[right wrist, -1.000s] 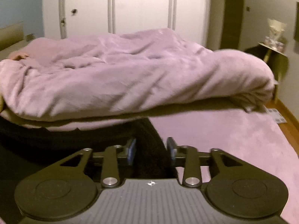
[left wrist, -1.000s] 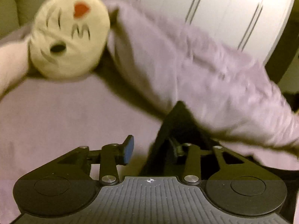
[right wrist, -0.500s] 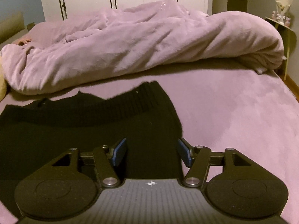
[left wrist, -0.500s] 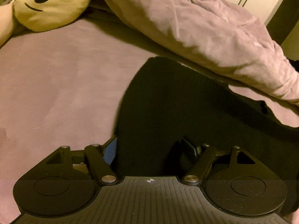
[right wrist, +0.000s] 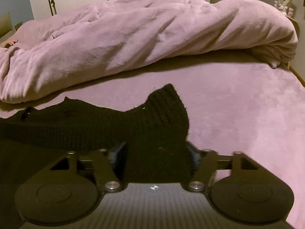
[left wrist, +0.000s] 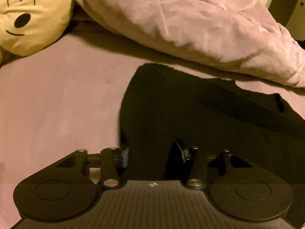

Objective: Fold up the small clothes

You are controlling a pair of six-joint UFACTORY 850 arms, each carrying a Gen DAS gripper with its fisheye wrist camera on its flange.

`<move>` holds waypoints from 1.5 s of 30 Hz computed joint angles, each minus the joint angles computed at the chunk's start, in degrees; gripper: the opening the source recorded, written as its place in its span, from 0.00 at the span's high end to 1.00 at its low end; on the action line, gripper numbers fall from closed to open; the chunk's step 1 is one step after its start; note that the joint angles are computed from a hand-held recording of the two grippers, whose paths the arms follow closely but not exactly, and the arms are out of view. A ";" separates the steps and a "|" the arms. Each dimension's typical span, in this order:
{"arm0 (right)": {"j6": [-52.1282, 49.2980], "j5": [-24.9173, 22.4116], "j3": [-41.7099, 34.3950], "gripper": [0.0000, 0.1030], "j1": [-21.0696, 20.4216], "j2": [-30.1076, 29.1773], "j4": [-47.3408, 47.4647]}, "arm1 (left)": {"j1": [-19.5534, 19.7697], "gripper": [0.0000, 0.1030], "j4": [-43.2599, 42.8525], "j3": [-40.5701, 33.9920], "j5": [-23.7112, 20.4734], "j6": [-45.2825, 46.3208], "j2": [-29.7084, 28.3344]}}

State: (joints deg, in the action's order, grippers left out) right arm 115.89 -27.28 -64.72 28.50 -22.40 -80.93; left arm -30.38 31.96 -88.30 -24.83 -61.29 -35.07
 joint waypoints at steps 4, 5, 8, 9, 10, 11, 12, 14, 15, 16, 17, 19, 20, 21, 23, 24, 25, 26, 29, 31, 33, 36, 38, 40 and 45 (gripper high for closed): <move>-4.74 -3.23 -1.13 0.64 1.07 -0.57 1.45 | 0.05 0.68 0.54 -0.88 0.04 -0.30 -0.31; -6.15 -4.25 -1.45 0.67 1.52 -0.68 1.73 | 0.04 0.71 0.87 -1.28 -0.02 -0.71 -0.50; -9.88 -7.54 -2.51 0.72 2.90 -1.09 1.30 | -0.10 0.81 3.85 -1.99 -0.17 -4.24 -0.59; -10.65 -8.39 -2.76 0.72 3.20 -1.14 1.04 | -0.10 0.83 5.36 -1.89 0.18 -6.13 -0.37; -10.29 -9.13 -2.74 0.73 3.48 -1.01 0.12 | -0.06 0.84 6.83 -1.75 0.37 -8.20 -0.08; -9.66 -9.60 -2.67 0.74 3.58 -0.79 -0.58 | -0.10 0.88 8.75 -1.58 0.26 -10.82 0.24; -8.72 -10.44 -2.50 0.75 3.76 -0.53 -1.71 | -0.13 0.90 11.27 -1.24 0.48 -14.06 0.63; -7.61 -12.51 -2.42 0.81 4.07 -0.23 -4.06 | -0.21 0.94 18.50 -0.43 0.58 -22.37 1.46; -6.66 -14.63 -2.35 0.81 4.38 -0.19 -5.44 | -0.27 0.93 21.59 -0.40 0.30 -25.78 1.55; -6.13 -16.05 -2.47 0.81 4.44 -0.20 -5.67 | -0.32 0.93 23.33 -0.58 -0.41 -28.22 1.46; -5.91 -16.72 -2.86 0.80 4.24 -0.28 -4.73 | -0.38 0.93 23.87 -0.93 -1.34 -29.64 1.21; -7.27 -14.98 -3.39 0.79 3.60 -0.04 -1.55 | -0.64 0.90 23.34 -1.41 -2.16 -28.53 0.75; -6.74 -15.00 -2.99 0.78 3.93 0.31 -1.92 | -1.10 0.86 24.51 -1.45 -3.36 -29.16 0.65; -5.60 -15.79 -2.19 0.78 4.73 0.84 -3.79 | -1.47 0.80 26.61 -1.04 -4.26 -31.08 0.78; -4.74 -18.50 -0.83 0.65 6.74 1.73 -5.39 | -1.90 0.47 28.26 -0.15 -6.15 -34.09 1.38; -2.65 -18.13 0.47 0.60 7.52 2.77 -6.46 | -1.72 0.34 27.67 0.61 -5.68 -34.65 2.03; 0.82 -16.27 2.60 0.47 8.13 4.56 -8.01 | -1.50 0.33 27.69 2.40 -4.22 -36.13 3.31; 3.32 -14.25 4.39 0.36 8.68 6.09 -8.95 | -1.24 0.33 26.33 4.16 -2.06 -36.10 4.62; 12.28 -10.55 9.26 0.33 11.57 9.26 -12.33 | -1.96 0.33 24.89 8.88 1.46 -36.49 7.91; 19.81 -6.91 11.78 0.33 13.22 10.24 -15.44 | -3.42 0.28 24.63 12.12 3.17 -36.48 9.87; 20.51 -4.96 11.94 0.28 14.85 8.96 -13.44 | -4.94 0.22 22.62 13.82 3.54 -34.88 10.45; 23.21 -1.33 11.36 0.09 14.92 6.32 -10.01 | -7.36 0.15 23.71 15.11 1.41 -37.10 10.11; 32.70 -2.58 12.42 0.04 15.08 5.63 -16.28 | -8.67 0.15 25.34 15.08 -1.21 -38.22 10.01; 35.11 -2.52 12.05 0.04 14.71 4.87 -16.95 | -8.93 0.12 26.15 15.85 -0.64 -39.53 10.74; 31.29 -2.80 10.10 0.04 14.72 3.64 -11.64 | -8.67 0.11 23.00 17.88 1.51 -39.41 12.35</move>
State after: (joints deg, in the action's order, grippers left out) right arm 147.18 -30.08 -54.62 43.22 -18.76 -92.58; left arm -39.04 54.96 -70.42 -23.32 -100.69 -22.73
